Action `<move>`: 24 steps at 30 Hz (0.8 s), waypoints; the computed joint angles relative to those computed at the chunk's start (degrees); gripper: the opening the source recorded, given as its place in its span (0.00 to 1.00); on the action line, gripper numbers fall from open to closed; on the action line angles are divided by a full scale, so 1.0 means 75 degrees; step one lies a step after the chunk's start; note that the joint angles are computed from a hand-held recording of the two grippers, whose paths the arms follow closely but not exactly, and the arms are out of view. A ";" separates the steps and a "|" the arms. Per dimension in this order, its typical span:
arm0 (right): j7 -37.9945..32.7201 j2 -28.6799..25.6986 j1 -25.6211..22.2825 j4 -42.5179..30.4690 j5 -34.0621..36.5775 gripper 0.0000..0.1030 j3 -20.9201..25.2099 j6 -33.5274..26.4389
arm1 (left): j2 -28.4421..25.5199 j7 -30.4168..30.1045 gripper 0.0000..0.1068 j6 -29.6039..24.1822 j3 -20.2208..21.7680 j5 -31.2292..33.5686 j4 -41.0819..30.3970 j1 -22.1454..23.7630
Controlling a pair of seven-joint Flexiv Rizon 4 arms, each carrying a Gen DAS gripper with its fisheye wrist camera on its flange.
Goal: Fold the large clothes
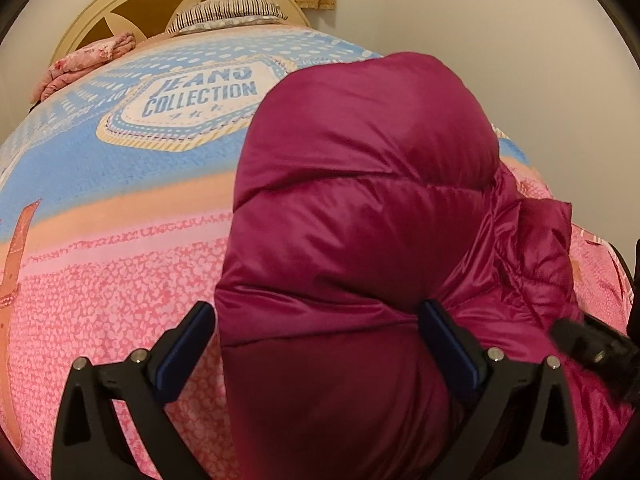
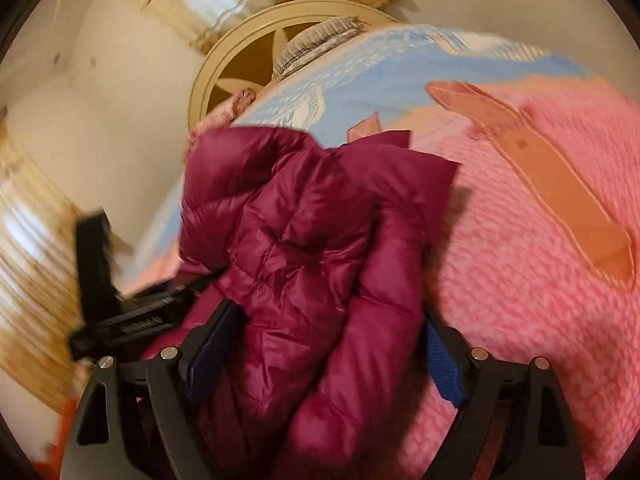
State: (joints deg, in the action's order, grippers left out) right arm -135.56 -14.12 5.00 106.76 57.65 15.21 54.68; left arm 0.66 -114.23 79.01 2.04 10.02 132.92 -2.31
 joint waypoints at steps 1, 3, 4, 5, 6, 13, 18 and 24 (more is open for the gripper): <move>-0.0069 -0.0020 0.0058 0.0021 -0.0018 0.85 0.0019 0.0147 | 0.0001 0.0186 0.96 0.0097 0.0004 -0.0258 0.0094 -0.0023; -0.0094 -0.0035 0.0109 0.0055 -0.0076 0.85 0.0045 0.0265 | -0.0045 0.0821 0.96 0.0406 0.0002 -0.1101 0.0345 -0.0085; -0.0075 -0.0038 0.0130 0.0065 -0.0128 0.85 0.0054 0.0282 | -0.0073 0.1115 0.96 0.0550 -0.0015 -0.1507 0.0456 -0.0121; -0.0051 -0.0039 0.0175 0.0092 -0.0246 0.85 0.0058 0.0328 | -0.0099 0.1313 0.96 0.0640 -0.0034 -0.1782 0.0521 -0.0148; 0.0095 -0.0079 0.0316 0.0085 -0.0436 0.85 0.0072 0.0472 | -0.0117 0.1445 0.96 0.0689 -0.0044 -0.1940 0.0552 -0.0162; 0.0441 -0.0262 0.0608 0.0045 -0.1375 0.84 0.0258 0.0821 | -0.0278 0.2094 0.96 0.0936 -0.0089 -0.2742 0.0648 -0.0256; 0.0296 -0.0287 0.0459 0.0091 -0.1425 0.73 0.0422 0.0872 | -0.0308 0.2448 0.96 0.1110 -0.0193 -0.3202 0.0751 -0.0308; -0.0127 -0.0315 0.0200 -0.0048 -0.0972 0.66 0.0448 0.0407 | -0.0281 0.2748 0.92 0.1245 -0.0229 -0.3545 0.0848 -0.0441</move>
